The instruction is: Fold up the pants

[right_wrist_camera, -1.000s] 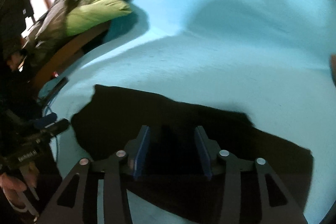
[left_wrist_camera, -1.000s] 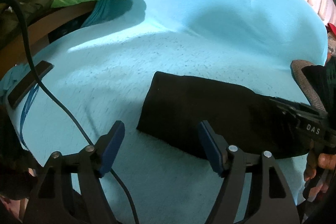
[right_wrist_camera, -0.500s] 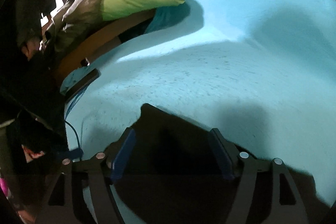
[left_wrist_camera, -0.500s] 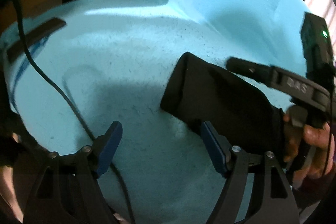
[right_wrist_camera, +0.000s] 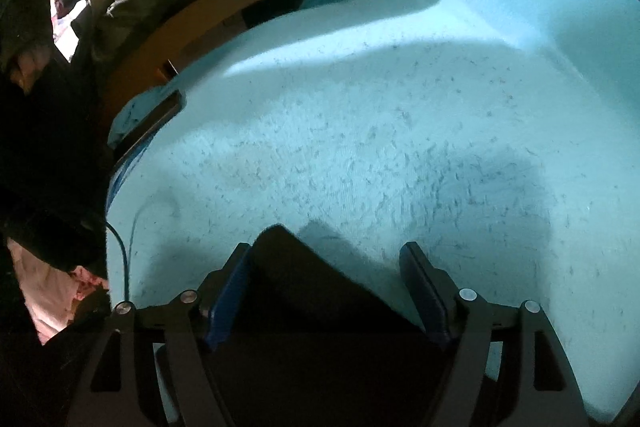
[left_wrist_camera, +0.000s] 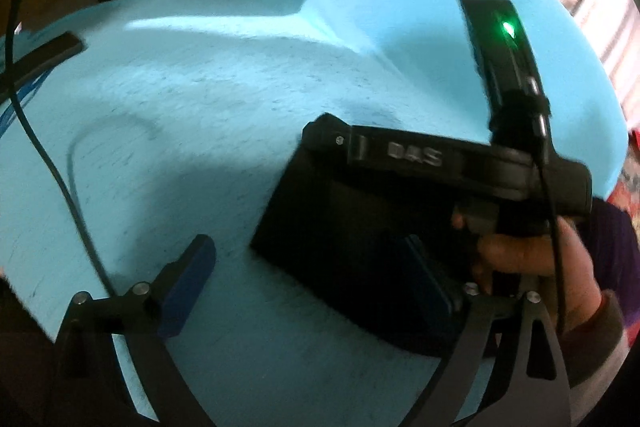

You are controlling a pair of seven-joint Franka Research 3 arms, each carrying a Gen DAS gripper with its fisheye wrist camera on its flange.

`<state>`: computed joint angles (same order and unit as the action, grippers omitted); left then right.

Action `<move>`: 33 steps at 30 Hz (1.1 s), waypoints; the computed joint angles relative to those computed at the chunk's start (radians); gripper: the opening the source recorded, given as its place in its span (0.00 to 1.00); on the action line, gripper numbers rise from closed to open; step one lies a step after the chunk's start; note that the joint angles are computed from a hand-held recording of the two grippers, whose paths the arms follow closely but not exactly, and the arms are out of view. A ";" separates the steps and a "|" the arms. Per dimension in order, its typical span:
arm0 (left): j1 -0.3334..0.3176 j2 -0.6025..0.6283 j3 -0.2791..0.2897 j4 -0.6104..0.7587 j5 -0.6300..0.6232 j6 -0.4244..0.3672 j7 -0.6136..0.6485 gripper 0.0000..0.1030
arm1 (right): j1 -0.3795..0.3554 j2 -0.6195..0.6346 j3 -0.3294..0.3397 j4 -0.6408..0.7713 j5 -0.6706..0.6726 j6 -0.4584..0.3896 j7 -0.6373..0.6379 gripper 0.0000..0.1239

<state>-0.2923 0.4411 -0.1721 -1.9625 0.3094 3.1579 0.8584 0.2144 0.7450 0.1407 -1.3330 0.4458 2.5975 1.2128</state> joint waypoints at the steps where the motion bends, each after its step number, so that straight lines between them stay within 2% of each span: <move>1: 0.022 0.011 -0.026 0.004 0.005 0.018 0.024 0.72 | -0.024 0.002 0.027 0.003 0.030 -0.015 -0.021 0.26; 2: 0.073 0.022 -0.086 0.011 -0.002 0.014 0.058 0.52 | -0.030 -0.004 0.034 -0.009 0.045 -0.005 -0.030 0.20; 3: 0.134 0.034 -0.156 0.018 -0.005 0.005 0.083 0.40 | -0.045 -0.012 0.053 -0.021 0.071 -0.006 -0.054 0.14; 4: 0.166 0.036 -0.205 0.012 -0.079 0.011 0.165 0.34 | -0.059 -0.027 0.069 -0.043 0.100 0.004 -0.079 0.10; 5: 0.176 0.031 -0.218 0.008 -0.082 0.014 0.179 0.28 | -0.064 -0.048 0.076 -0.072 0.122 0.029 -0.099 0.10; 6: 0.160 0.018 -0.196 0.005 -0.018 0.019 0.130 0.25 | -0.082 -0.081 0.096 -0.114 0.162 0.057 -0.134 0.10; 7: 0.143 0.000 -0.182 -0.006 -0.024 0.037 0.149 0.23 | -0.093 -0.103 0.109 -0.139 0.195 0.076 -0.162 0.09; 9: 0.158 -0.022 -0.205 -0.021 -0.023 0.064 0.169 0.17 | -0.139 -0.172 0.153 -0.214 0.299 0.124 -0.255 0.09; 12: 0.250 -0.040 -0.328 -0.030 -0.011 0.093 0.216 0.17 | -0.192 -0.273 0.190 -0.311 0.459 0.171 -0.392 0.08; 14: 0.322 -0.033 -0.435 -0.020 0.015 0.100 0.255 0.17 | -0.249 -0.369 0.223 -0.401 0.617 0.207 -0.528 0.08; 15: 0.342 -0.028 -0.469 -0.015 0.025 0.100 0.270 0.17 | -0.261 -0.393 0.226 -0.421 0.664 0.212 -0.563 0.08; 16: 0.372 -0.016 -0.520 -0.007 0.040 0.098 0.291 0.17 | -0.294 -0.452 0.236 -0.475 0.775 0.219 -0.649 0.07; 17: 0.397 0.000 -0.571 0.004 0.055 0.089 0.314 0.17 | -0.310 -0.478 0.241 -0.500 0.818 0.224 -0.681 0.07; 19: 0.409 0.042 -0.637 0.034 0.079 0.064 0.370 0.17 | -0.329 -0.572 0.215 -0.594 0.983 0.230 -0.808 0.07; 22: 0.392 0.123 -0.698 0.091 0.072 -0.004 0.454 0.17 | -0.341 -0.675 0.157 -0.725 1.133 0.241 -0.879 0.07; 24: 0.341 0.173 -0.691 0.138 0.063 -0.055 0.498 0.17 | -0.332 -0.697 0.119 -0.779 1.172 0.259 -0.877 0.06; 27: 0.281 0.242 -0.693 0.224 0.047 -0.200 0.586 0.18 | -0.315 -0.708 0.062 -0.864 1.116 0.316 -0.753 0.02; 28: 0.286 0.266 -0.718 0.248 0.029 -0.256 0.626 0.18 | -0.308 -0.713 0.044 -0.889 1.091 0.336 -0.720 0.02; 29: 0.298 0.277 -0.740 0.257 0.009 -0.280 0.657 0.21 | -0.300 -0.715 0.028 -0.911 1.067 0.358 -0.678 0.04; 31: 0.331 0.249 -0.764 0.226 -0.019 -0.261 0.692 0.29 | -0.280 -0.729 -0.001 -0.936 1.081 0.369 -0.655 0.07; 33: 0.402 0.208 -0.811 0.168 -0.054 -0.223 0.734 0.48 | -0.262 -0.758 -0.030 -0.956 1.179 0.350 -0.711 0.16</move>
